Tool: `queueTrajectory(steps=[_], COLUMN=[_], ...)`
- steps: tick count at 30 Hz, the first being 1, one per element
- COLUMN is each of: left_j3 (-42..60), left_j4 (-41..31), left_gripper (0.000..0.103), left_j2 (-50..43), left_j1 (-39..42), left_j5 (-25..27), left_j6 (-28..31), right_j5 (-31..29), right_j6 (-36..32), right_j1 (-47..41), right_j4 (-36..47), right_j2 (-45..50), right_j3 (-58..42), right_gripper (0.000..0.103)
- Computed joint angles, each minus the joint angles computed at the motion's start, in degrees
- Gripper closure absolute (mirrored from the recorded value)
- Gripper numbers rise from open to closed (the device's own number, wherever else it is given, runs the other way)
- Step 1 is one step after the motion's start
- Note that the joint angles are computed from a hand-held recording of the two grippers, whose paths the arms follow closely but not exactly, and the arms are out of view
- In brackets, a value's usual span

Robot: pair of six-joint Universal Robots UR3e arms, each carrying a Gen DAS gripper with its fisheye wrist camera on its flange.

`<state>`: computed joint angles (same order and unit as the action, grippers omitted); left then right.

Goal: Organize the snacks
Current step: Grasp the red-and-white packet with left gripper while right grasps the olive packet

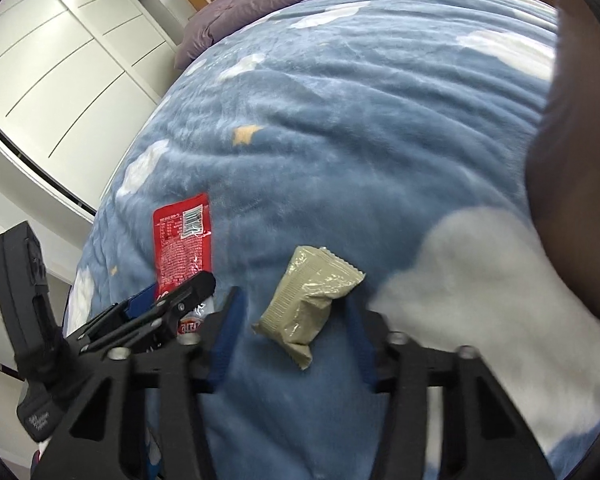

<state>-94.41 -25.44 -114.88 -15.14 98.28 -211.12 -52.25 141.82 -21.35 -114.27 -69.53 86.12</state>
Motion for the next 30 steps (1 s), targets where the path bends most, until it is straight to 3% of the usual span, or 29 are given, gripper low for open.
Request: queueTrajectory(steps=[8, 17, 30], left_j3=[-1.6, -2.03, -1.53], left_j4=[3.06, 4.96, 3.74], left_gripper=[0.06, 0.062, 0.069], left_j2=[-0.11, -0.69, 0.0], left_j1=[-0.2, -1.27, -1.88], left_j5=[0.53, 2.65, 3.37], left_j6=[0.36, -0.23, -1.61], right_j5=[-0.23, -0.28, 0.81], right_j6=[-3.1, -8.82, -11.27], right_j1=[0.46, 0.33, -1.15], right_j4=[-2.56, -2.42, -4.71], right_j2=[0.88, 1.38, -2.0], right_j3=[0.39, 0.18, 4.67], right_gripper=[0.052, 0.055, 0.057])
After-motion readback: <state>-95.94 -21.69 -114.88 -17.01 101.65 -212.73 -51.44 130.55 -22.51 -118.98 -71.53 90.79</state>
